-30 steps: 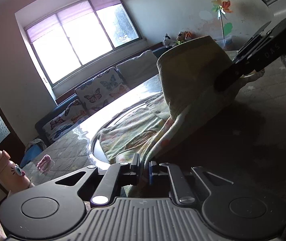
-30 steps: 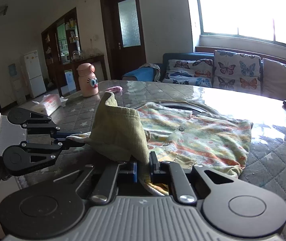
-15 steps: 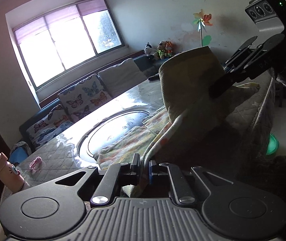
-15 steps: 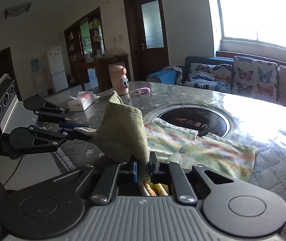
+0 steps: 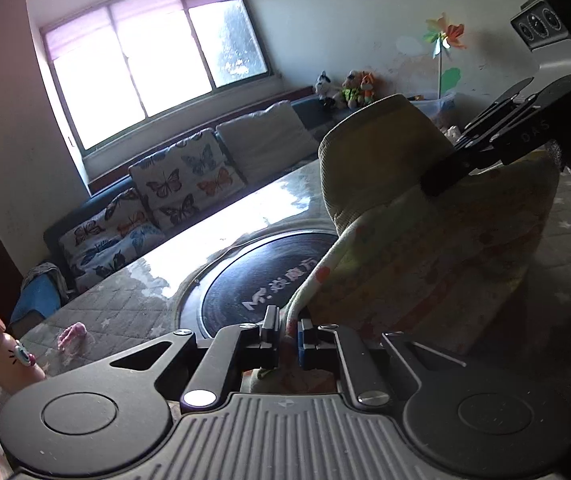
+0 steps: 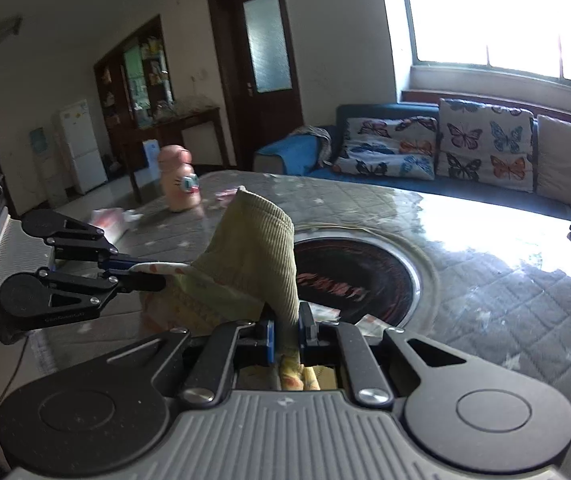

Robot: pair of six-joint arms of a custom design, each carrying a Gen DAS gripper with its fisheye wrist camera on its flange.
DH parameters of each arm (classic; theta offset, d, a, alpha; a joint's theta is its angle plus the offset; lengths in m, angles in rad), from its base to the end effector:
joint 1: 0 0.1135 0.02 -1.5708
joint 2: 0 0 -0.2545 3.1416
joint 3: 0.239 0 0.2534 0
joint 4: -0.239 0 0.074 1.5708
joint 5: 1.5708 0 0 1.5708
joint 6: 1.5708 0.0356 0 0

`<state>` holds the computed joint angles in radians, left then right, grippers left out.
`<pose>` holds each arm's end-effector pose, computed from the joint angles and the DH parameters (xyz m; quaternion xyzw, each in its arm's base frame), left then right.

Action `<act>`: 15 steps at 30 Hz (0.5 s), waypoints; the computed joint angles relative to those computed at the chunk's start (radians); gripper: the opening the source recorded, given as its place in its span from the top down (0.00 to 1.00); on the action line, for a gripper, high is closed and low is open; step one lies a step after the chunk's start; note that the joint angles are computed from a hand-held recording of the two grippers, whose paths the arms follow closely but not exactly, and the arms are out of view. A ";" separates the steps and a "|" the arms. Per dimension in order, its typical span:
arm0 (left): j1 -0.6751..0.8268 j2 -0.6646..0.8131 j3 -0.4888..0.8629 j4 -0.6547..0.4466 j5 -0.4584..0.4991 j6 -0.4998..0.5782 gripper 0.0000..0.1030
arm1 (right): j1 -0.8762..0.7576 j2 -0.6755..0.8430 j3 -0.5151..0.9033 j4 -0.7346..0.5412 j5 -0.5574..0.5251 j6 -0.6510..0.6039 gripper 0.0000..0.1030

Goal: Fold clothes
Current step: 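Lift the hem with the right gripper and fold it toward the collar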

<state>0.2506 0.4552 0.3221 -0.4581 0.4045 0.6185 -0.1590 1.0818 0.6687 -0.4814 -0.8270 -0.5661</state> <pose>0.1314 0.0192 0.1927 0.2510 0.8326 0.0332 0.4927 0.2129 -0.0076 0.2178 -0.3052 0.8191 0.2467 0.4185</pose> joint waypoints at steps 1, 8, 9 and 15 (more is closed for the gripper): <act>-0.013 0.094 0.010 0.071 -0.017 -0.009 0.91 | 0.020 0.036 0.014 0.030 0.022 0.021 0.91; -0.072 0.612 0.069 0.437 -0.131 -0.081 0.89 | 0.154 0.312 0.066 0.298 0.197 0.180 0.89; -0.078 0.658 0.076 0.462 -0.143 -0.085 0.88 | 0.164 0.339 0.065 0.336 0.215 0.204 0.85; -0.096 0.770 0.080 0.540 -0.198 -0.102 0.80 | 0.142 0.341 0.012 0.473 0.260 0.232 0.62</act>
